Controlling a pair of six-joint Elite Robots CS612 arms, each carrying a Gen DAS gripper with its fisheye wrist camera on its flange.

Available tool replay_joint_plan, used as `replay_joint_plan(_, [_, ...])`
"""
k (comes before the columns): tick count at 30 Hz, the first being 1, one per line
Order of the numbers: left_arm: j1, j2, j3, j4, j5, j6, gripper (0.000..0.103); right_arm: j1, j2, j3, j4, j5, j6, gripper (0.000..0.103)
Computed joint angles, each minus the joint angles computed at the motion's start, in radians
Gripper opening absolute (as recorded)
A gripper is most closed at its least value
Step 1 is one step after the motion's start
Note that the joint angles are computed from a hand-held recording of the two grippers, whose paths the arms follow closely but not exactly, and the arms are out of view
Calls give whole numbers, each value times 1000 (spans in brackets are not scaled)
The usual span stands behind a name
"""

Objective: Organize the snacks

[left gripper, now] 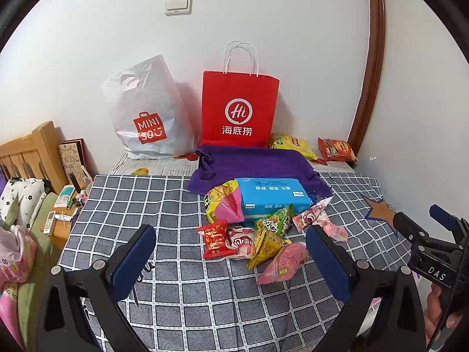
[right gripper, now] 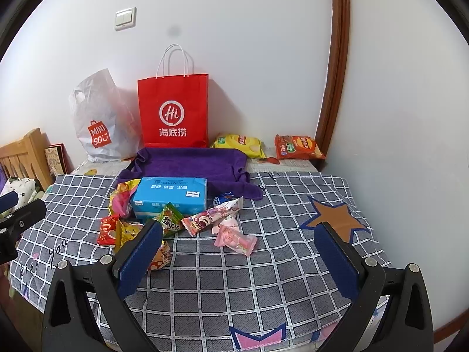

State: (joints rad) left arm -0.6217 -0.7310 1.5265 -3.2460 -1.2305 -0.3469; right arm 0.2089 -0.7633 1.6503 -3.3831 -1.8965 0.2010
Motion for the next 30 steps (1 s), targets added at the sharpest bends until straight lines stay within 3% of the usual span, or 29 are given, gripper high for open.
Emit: replay_joint_plan(30, [-1,-5,12,-26,-1,5,102,4,-2,3,-7,-3,-6,102])
